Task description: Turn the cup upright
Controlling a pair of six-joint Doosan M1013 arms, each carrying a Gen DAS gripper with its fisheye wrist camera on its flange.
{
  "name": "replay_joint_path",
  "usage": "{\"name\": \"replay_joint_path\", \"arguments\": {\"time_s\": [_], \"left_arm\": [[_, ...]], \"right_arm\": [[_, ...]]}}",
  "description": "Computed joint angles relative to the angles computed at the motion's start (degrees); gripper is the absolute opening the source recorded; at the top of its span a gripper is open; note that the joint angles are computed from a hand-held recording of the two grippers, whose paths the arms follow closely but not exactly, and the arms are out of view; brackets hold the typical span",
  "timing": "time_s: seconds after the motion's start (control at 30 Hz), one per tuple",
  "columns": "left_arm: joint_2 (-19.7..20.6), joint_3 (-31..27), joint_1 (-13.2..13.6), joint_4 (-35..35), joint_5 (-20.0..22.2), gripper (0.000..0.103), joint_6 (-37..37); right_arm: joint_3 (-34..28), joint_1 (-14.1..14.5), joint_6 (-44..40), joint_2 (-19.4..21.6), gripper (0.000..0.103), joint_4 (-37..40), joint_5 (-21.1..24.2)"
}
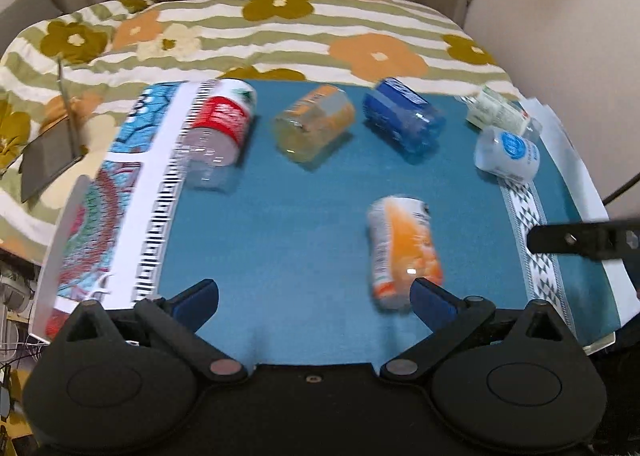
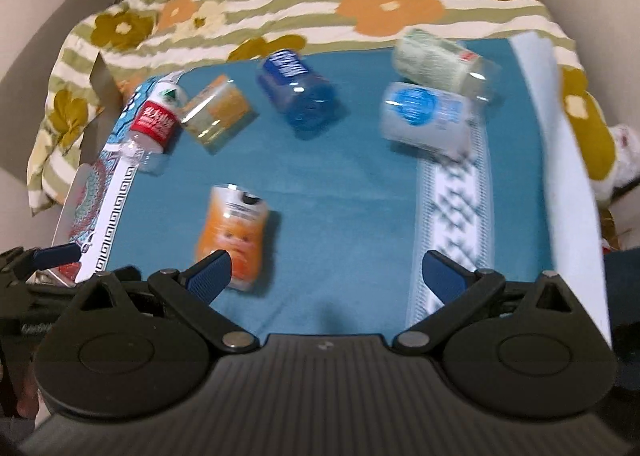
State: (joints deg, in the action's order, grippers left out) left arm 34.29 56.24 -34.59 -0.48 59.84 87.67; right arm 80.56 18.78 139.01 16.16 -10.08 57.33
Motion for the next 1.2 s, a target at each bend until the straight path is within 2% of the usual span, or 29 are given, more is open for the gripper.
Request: {"name": "replay_joint_path", "arguments": {"time_s": [0.2, 0.33, 0.53, 0.7, 0.83, 1.07, 1.2], "left_arm": [[-1.2, 1.91, 2.52, -1.24, -2.21, 0.103, 1.93], [-0.94, 1.92, 4.06, -2.74, -1.38, 0.103, 3.43], [-0.36, 1.83, 6.17, -3.78, 0.78, 0.103, 2.74], [0.4, 1.02, 7.35, -4.85, 2.23, 0.103, 3.34], [0.8, 0.33, 7.64, -5.47, 2.69, 0.103, 4.28], [1.0, -0.34, 7.63, -6.47, 2.72, 0.103, 5.66], [0.93, -0.8, 7.45, -6.59, 2.42, 0.103, 6.44]], "right_arm": [[-6.39, -1.48, -3.8, 5.85, 0.103, 8.18, 1.45], [-9.48, -2.3, -3.34, 9.27, 0.103, 12.36, 3.04], [-12.63, -2.88, -2.47, 12.8, 0.086, 14.92, 5.93], [-13.98, -2.89, -1.71, 14.12, 0.081, 14.89, 7.33], [-13.78, -3.08, -1.79, 14.39, 0.071, 16.37, 7.31], [-12.06, -2.57, -0.55, 12.99, 0.068, 14.41, 4.37], [-10.28, -1.85, 1.51, 10.92, 0.067, 11.09, 0.84]]}}
